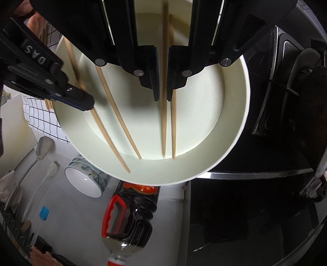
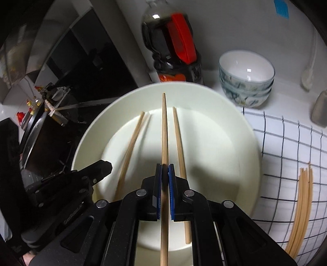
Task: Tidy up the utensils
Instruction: 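Lower both chopsticks into the basin and open both tools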
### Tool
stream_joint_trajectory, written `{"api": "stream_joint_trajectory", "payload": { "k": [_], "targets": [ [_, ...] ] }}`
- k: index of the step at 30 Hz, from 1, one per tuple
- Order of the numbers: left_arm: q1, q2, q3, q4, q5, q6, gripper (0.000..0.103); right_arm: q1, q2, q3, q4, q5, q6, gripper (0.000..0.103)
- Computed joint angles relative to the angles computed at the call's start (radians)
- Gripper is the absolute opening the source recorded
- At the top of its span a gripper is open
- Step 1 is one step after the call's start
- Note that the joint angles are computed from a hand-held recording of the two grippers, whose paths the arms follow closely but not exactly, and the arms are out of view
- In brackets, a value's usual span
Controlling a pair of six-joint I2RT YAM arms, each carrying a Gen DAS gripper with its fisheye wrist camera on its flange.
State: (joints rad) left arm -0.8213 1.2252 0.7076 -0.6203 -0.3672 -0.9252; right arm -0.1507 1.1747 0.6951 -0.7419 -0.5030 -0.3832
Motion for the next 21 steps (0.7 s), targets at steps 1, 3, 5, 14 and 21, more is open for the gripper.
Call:
{"api": "stream_joint_trajectory", "payload": {
  "k": [1, 3, 5, 14, 21],
  "targets": [
    [0.009, 0.007, -0.001, 0.007, 0.006, 0.008, 0.007, 0.010, 0.017, -0.002, 0.018, 0.009, 0.016, 0.006],
    [0.029, 0.017, -0.005, 0.024, 0.020, 0.027, 0.008, 0.024, 0.044, -0.002, 0.044, 0.022, 0.037, 0.006],
    [0.047, 0.027, -0.007, 0.035, 0.035, 0.041, 0.008, 0.039, 0.076, 0.002, 0.061, 0.042, 0.056, 0.006],
    [0.041, -0.011, -0.008, -0.008, -0.008, 0.007, 0.063, 0.022, 0.045, -0.010, 0.087, 0.075, 0.053, 0.033],
    [0.004, -0.054, 0.010, -0.093, -0.048, -0.045, 0.076, 0.002, -0.010, -0.022, 0.073, 0.093, 0.020, 0.039]
  ]
}}
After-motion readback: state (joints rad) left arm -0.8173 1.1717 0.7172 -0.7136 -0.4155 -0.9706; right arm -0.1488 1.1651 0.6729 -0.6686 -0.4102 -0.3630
